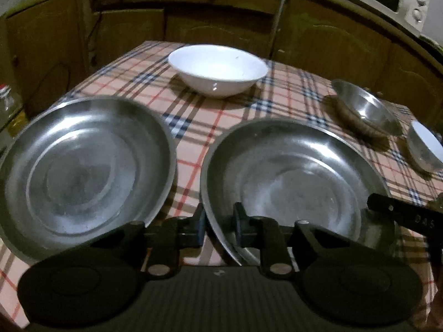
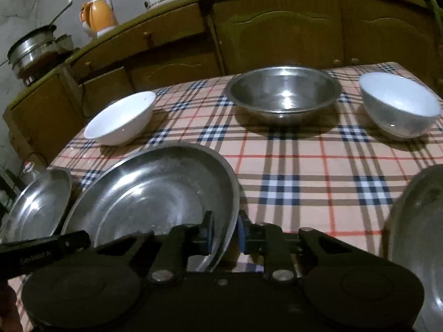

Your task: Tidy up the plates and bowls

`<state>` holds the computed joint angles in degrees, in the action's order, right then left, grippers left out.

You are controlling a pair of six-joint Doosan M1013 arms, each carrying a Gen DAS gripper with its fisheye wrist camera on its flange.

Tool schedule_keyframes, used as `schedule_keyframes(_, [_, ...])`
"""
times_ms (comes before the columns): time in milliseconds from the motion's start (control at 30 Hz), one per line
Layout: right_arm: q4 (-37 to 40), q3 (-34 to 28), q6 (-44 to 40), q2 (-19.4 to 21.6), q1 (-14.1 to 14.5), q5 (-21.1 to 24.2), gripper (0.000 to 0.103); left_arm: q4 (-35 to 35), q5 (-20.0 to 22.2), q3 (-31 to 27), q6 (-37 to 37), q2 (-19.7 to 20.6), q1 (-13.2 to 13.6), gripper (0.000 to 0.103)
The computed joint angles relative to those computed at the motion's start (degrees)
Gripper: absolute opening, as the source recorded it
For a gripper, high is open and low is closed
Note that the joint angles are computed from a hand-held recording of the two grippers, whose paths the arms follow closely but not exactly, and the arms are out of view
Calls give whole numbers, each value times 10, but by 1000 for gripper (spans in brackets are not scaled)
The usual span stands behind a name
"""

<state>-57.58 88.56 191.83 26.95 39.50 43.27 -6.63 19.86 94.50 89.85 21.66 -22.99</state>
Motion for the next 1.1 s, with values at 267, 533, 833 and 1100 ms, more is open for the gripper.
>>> schedule_keyframes(267, [-33,20,54,-28,33,69,24,-44,-16,16,81,-31,-12,17])
schedule_keyframes(533, [-41,27,68,-59,76,161,24,-106,-9,32,167,-67,-23,17])
schedule_keyframes(833, [-56,30,83,-75,106,242,25,-204,-11,37,286,-80,-30,18])
schedule_keyframes(1100, [-60,42,97,-69,108,247,25,-246,-22,51,330,-75,-31,18])
